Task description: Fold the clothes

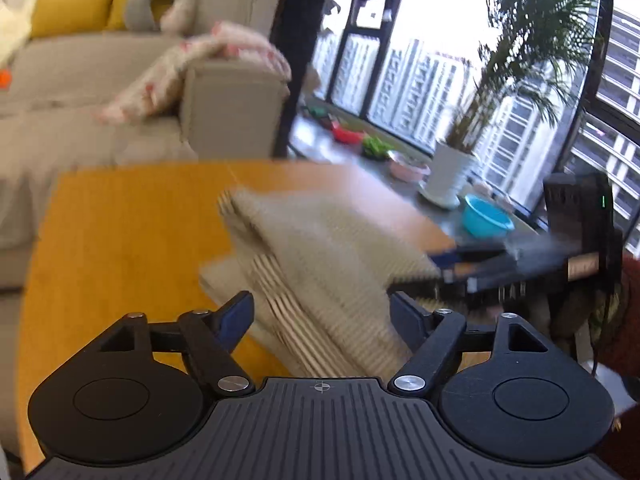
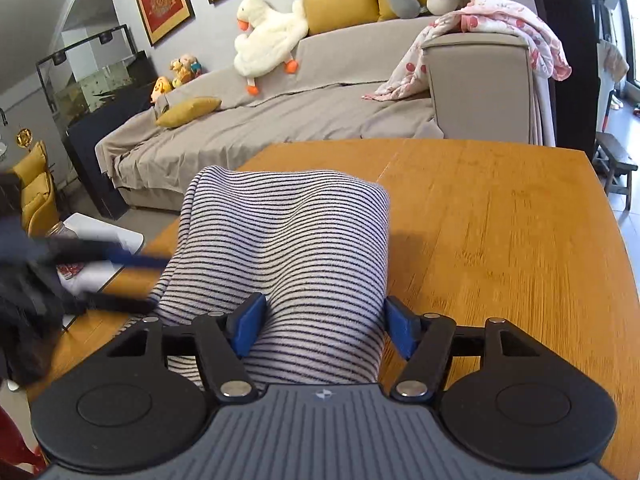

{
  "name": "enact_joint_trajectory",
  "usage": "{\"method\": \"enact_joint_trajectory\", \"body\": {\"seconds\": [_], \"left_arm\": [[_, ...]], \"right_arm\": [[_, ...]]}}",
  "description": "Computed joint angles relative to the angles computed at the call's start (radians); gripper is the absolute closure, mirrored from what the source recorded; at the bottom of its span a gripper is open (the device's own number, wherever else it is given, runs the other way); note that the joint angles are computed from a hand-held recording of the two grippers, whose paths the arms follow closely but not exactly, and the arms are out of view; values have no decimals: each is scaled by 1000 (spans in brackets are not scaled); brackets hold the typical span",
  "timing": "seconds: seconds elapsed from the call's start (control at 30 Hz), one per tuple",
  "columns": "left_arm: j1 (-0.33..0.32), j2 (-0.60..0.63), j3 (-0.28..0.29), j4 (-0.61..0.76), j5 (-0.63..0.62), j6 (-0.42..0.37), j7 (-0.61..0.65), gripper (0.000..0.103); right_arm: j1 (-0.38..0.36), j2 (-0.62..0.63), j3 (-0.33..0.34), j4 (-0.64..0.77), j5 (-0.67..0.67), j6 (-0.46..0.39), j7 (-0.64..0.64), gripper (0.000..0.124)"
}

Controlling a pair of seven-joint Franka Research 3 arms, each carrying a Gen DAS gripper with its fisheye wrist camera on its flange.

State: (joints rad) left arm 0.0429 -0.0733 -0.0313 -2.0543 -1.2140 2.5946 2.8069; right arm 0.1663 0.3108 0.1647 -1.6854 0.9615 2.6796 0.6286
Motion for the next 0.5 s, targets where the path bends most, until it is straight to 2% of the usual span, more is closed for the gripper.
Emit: {"method": "enact_joint_trajectory", "body": {"seconds": [0.03,0.1,0.13,0.23,0.27,0.3,0.33,0.43,0.5], "left_arm": [[-3,12,-5,20,-13,34,-6,8],[-3,61,-13,75,-2,70,-72,7],[2,95,-18,109,17,69,-128,7],[39,222,-39,225,70,-19,-317,8],[46,251,-52,245,72,-11,-343,10],[54,273,-67,261,67,-2,-355,15],[66,274,-88,260,32,14,-313,35],[101,241,-132,248,-72,16,-215,72],[119,192,-130,225,-167,-41,-139,78]], "right_arm": [[1,-1,1,-4,-1,6,-8,57],[4,-4,3,-11,-3,18,-25,55],[5,-6,4,-15,-3,24,-32,55],[2,-15,6,-30,12,28,-41,53],[1,-18,7,-37,20,28,-44,52],[-1,-22,7,-43,31,31,-51,50],[-1,-25,8,-49,40,35,-57,49],[-1,-28,5,-54,53,36,-81,49],[3,-30,2,-51,40,41,-104,48]]}}
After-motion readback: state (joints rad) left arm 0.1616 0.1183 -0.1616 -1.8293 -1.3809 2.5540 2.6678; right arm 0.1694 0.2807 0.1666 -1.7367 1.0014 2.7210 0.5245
